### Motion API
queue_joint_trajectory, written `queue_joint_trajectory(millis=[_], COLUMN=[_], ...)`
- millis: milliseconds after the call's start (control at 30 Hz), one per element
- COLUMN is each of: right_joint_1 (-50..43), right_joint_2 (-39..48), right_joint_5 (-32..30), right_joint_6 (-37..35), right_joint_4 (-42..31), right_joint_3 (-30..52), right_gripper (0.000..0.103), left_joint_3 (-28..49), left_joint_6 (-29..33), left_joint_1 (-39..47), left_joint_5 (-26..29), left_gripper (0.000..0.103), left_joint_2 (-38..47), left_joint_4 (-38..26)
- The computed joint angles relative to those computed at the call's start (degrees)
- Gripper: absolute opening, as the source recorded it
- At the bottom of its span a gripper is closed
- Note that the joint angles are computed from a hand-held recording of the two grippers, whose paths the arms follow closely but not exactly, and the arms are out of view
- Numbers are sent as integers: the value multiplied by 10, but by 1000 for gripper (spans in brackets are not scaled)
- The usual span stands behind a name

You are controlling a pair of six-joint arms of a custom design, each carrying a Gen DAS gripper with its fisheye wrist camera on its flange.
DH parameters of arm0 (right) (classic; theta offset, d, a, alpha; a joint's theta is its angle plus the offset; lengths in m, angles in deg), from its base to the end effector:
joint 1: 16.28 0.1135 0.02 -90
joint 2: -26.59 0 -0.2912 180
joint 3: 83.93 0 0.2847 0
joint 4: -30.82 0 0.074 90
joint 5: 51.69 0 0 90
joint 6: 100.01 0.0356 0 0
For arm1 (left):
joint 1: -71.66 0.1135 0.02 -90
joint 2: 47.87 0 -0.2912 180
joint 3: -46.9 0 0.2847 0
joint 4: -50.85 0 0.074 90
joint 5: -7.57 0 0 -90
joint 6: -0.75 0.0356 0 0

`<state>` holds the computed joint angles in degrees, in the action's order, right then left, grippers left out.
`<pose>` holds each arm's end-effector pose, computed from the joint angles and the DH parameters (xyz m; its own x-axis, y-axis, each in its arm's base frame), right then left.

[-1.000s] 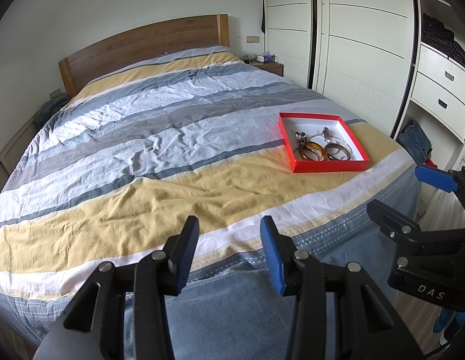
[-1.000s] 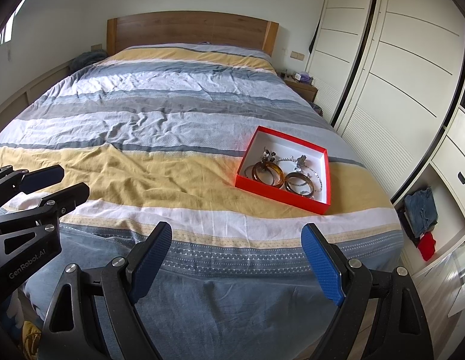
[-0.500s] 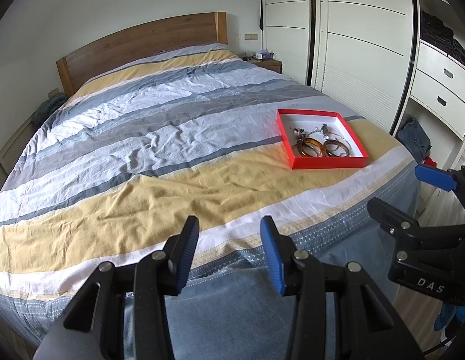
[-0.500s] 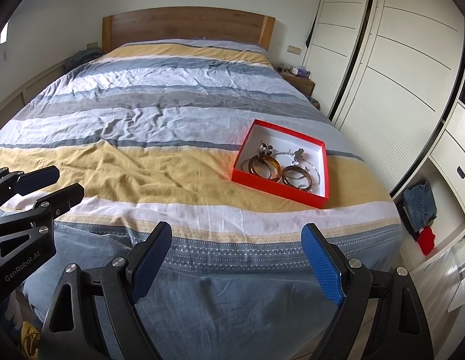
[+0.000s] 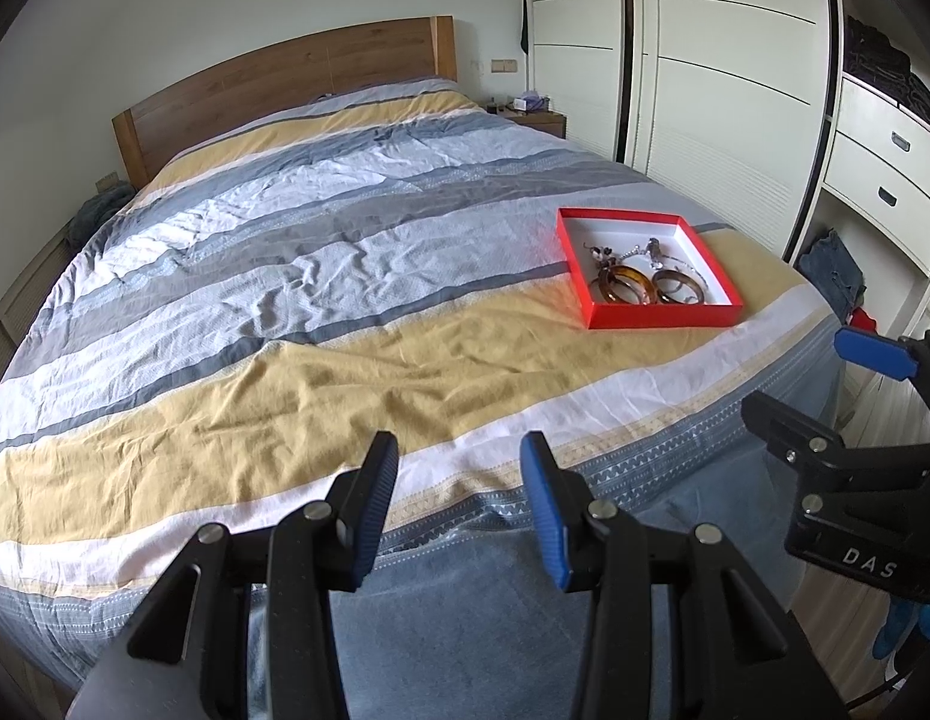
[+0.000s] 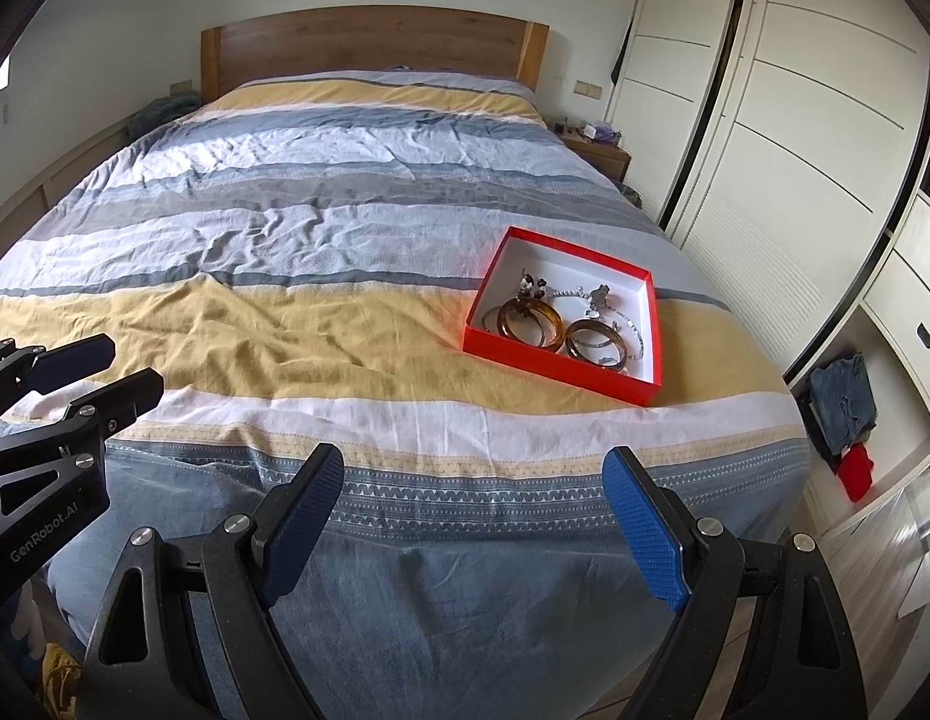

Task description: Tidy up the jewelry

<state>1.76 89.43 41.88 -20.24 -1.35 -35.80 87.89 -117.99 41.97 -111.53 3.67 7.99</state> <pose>0.2263 0.0714 0.2203 -0.6353 -0.3933 -0.6646 -0.3876 0.9067 -0.1661 0.1662 -0.0748 0.2050 -0.6986 -0.0853 -0.7104 -0.1767 0.9827 0.0558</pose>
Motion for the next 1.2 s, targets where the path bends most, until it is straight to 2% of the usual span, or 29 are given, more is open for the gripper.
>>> queue_joint_trajectory(millis=[467, 900, 1200], right_joint_1=[3, 5, 9], right_joint_2=[14, 27, 33], right_joint_5=[2, 1, 3], right_joint_6=[7, 9, 11], right_joint_4=[0, 5, 0], right_joint_3=[2, 1, 4], right_gripper=[87, 87, 87], left_joint_3=[-6, -20, -14], left_joint_6=[12, -5, 11], left_joint_1=[15, -2, 15], left_joint_5=[15, 7, 20], left_gripper=[40, 40, 40], left_joint_2=[6, -1, 9], left_joint_4=[13, 7, 17])
